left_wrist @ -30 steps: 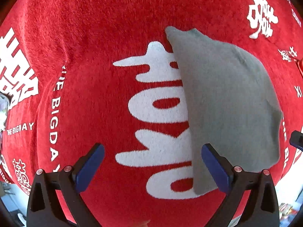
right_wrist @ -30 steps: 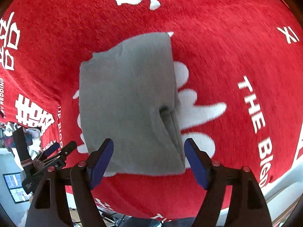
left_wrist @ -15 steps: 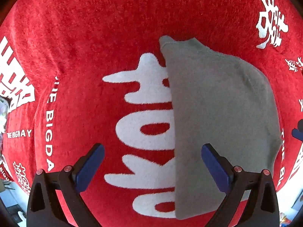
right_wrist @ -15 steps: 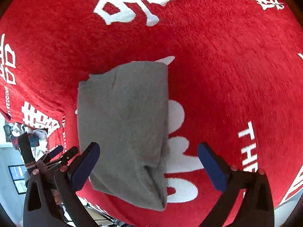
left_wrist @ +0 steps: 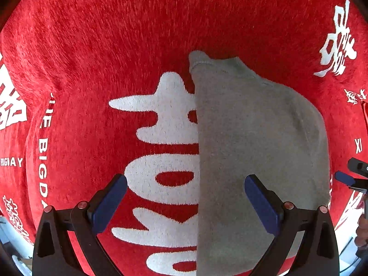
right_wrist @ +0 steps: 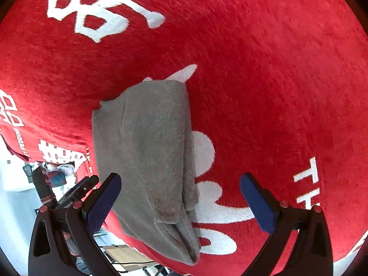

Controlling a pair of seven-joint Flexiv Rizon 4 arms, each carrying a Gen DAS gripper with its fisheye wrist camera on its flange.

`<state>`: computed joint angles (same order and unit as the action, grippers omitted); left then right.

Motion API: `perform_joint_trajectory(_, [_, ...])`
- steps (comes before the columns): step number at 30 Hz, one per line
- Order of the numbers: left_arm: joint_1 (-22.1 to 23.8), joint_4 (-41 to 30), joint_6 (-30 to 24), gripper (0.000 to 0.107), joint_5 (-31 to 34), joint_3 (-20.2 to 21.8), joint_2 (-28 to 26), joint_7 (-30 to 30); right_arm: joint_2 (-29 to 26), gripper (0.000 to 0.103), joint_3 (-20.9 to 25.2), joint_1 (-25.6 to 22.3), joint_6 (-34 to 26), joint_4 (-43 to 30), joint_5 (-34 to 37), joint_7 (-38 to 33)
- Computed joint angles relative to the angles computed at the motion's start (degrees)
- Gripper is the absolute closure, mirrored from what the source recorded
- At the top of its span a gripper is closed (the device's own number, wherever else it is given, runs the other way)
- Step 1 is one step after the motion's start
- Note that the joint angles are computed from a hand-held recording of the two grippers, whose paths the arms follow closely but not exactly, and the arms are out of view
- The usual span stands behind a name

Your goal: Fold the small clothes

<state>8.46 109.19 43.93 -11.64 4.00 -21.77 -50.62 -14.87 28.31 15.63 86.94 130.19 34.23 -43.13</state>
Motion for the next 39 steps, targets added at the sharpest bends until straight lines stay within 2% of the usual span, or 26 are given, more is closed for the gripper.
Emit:
perform_joint_trajectory(8, [-0.9, -0.4, -0.5, 0.004, 0.6, -0.4, -0.9, -1.2, -2.8, 0.0, 4.9, -5.0, -2.5, -4.1, 7.6, -9.7])
perform_joint_trajectory(16, [-0.6, -1.0, -2.3, 0.004, -0.3, -0.7, -1.3, -1.1, -3.3, 0.0, 3.8, -4.3, -3.9, -5.9, 12.7, -15.9])
perform_joint_trajectory(21, [1.5, -1.5, -4.3, 0.004, -4.4, -2.3, -2.2, 4.9, -5.5, 0.0, 6.3, -7.2, -3.8, -9.4, 19.5, -26.3])
perform_joint_trajectory(25, [2.4, -4.9, -10.4, 0.004, -6.7, -3.1, -5.1, 8.1, -7.8, 0.0, 8.0, -10.0, -5.8, -13.1, 26.5, -38.0])
perform_joint_trajectory(29, [2.4, -6.8, -13.4, 0.004, -8.9, -3.6, -7.5, 8.3, -10.4, 0.0, 6.6, -9.4, -7.9, -16.5, 30.1, -44.6])
perform_joint_trajectory(34, [1.6, -6.7, -14.1, 0.004, -10.4, -4.0, -8.4, 8.1, -12.5, 0.0, 4.7, -8.1, -10.1, -20.9, 34.1, -52.5])
perform_joint_trajectory(39, [0.2, -4.6, -13.0, 0.004, -10.3, -4.1, -7.7, 8.1, -12.8, 0.0, 1.3, -3.4, -8.5, -21.5, 31.7, -49.2])
